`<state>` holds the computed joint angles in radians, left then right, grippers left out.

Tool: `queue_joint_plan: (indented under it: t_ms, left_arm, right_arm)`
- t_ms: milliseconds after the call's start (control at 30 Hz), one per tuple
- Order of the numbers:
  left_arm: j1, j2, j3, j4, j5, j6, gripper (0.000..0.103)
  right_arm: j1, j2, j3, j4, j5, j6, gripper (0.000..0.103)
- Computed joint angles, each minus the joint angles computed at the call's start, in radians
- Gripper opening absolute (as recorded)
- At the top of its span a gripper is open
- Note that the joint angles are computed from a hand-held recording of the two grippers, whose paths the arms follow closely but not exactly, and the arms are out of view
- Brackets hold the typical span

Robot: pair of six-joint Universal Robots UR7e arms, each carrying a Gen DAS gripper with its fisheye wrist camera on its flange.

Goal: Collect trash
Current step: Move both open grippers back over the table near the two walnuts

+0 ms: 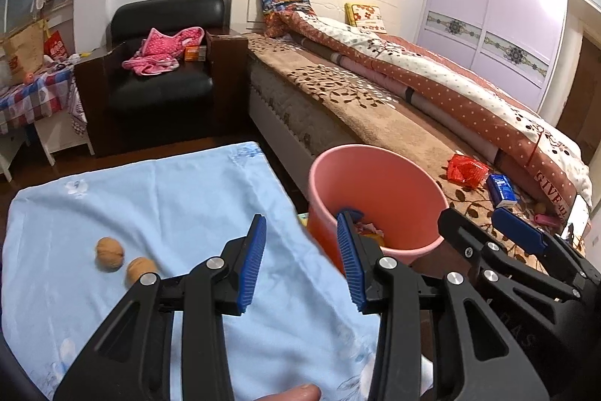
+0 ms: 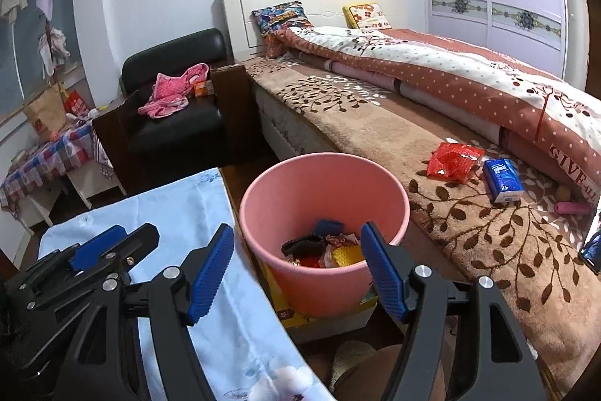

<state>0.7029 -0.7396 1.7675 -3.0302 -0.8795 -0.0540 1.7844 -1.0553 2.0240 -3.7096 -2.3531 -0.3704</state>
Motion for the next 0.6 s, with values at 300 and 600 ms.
queue_joint_plan:
  t_ms: [300, 600]
  left_arm:
    - [0.006, -0.061, 0.077, -0.028, 0.032, -0.028, 0.040]
    - [0.013, -0.102, 0.120, -0.047, 0.056, -0.045, 0.040]
  right_arm:
    - [0.048, 0.043, -0.002, -0.001, -0.042, 0.002, 0.069]
    - [0.068, 0.074, -0.008, 0.025, -0.053, 0.019, 0.069]
